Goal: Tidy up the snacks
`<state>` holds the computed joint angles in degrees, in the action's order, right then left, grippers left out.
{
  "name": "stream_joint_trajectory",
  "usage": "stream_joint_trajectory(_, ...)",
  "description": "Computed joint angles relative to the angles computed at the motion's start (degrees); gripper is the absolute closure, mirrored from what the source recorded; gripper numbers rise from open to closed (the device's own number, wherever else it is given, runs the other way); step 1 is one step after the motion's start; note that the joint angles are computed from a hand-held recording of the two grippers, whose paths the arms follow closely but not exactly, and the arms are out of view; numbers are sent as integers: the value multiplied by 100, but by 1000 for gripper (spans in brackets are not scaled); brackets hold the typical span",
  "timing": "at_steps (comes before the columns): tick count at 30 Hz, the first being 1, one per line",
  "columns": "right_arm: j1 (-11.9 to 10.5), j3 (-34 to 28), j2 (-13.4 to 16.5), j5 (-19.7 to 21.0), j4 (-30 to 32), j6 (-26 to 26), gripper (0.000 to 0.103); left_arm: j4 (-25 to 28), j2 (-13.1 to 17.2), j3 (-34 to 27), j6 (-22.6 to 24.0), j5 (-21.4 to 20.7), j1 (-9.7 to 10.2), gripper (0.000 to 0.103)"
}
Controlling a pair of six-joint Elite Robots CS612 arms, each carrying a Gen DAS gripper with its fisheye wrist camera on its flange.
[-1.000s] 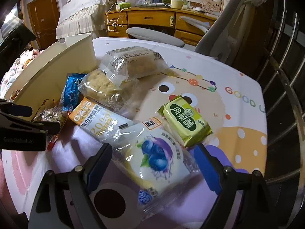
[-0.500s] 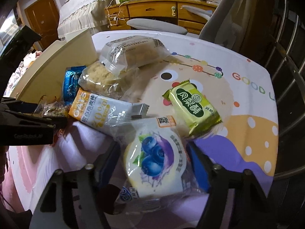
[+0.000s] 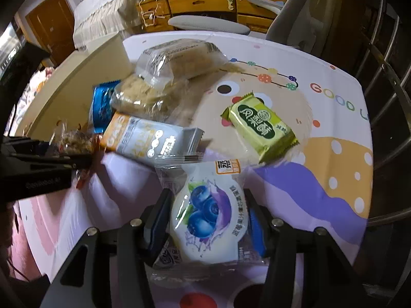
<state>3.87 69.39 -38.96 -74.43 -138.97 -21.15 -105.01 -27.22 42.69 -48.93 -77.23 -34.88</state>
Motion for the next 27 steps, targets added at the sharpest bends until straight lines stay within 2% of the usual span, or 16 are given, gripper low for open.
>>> stream_joint_trajectory(7, 40, 80, -138, -286, 404, 104, 50, -414, -265, 355, 114, 9, -90, 54)
stream_joint_trajectory(10, 44, 135, -207, -306, 587, 277, 50, -696, -511, 721, 126, 5, -113, 54)
stream_joint_trajectory(19, 31, 519, -540, -131, 1253, 1041, 51, -1535, -1266, 1796, 254, 216, -201, 54)
stream_joint_trajectory(21, 14, 601, -615, 61, 1507, 1210, 51, -1786, -1391, 2009, 386, 353, -243, 54)
stream_joint_trajectory(24, 31, 724, -707, 140, 1636, 1257, 51, -2085, -1558, 2290, 677, 726, -345, 54)
stream_joint_trajectory(27, 69, 809, -788, 214, 1837, 1273, 52, -2507, -1707, 2572, 859, 843, -375, 54)
